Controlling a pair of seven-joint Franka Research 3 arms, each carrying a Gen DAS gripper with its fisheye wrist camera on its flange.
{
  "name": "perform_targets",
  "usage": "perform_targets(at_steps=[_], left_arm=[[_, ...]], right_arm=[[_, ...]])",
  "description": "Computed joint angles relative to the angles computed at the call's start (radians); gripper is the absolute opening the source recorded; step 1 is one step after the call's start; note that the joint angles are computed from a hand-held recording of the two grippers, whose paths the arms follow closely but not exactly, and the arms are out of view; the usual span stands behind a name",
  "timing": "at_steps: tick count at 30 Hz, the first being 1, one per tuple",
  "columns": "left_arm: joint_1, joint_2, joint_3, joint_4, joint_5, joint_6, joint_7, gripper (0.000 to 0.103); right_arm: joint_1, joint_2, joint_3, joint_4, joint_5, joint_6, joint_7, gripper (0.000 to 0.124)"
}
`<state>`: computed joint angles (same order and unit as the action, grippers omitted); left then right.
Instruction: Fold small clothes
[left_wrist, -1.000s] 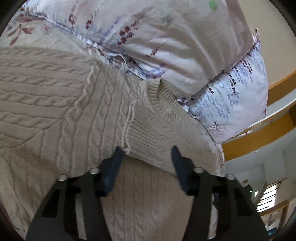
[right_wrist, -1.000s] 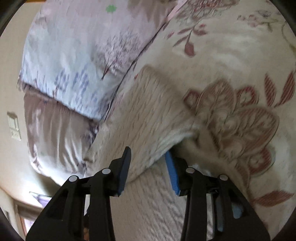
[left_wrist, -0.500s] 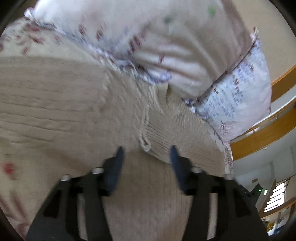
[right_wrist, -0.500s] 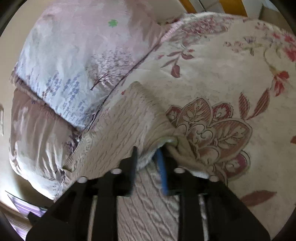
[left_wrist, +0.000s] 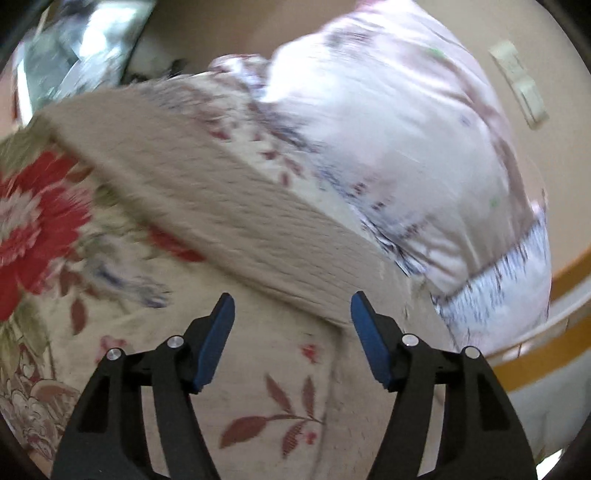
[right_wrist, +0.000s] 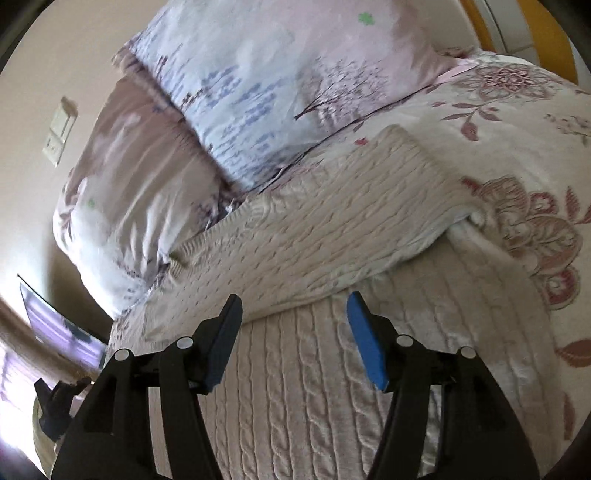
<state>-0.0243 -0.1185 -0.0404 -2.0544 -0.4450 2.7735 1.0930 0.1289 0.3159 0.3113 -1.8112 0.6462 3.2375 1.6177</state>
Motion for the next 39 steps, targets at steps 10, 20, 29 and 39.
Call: perform_targets(at_steps=[10, 20, 29, 39], left_arm=[[0.017, 0.047, 0.015, 0.009, -0.188, 0.062, -0.001, 0.058], [0.066, 0.076, 0.003, 0.022, -0.233, 0.084, -0.070, 0.013], [0.062, 0.114, -0.031, 0.141, -0.112, 0.137, -0.054, 0.007], [0.022, 0.330, -0.234, 0.483, -0.214, 0.071, 0.385, 0.007]], right_arm=[[-0.180, 0.020, 0.216, 0.002, 0.099, 0.012, -0.139, 0.062], [-0.251, 0.044, 0.313, 0.022, 0.177, 0.019, -0.250, 0.064], [-0.328, 0.067, 0.416, 0.040, 0.254, 0.027, -0.367, 0.064], [-0.358, 0.072, 0.458, 0.035, 0.273, 0.043, -0.392, 0.064]])
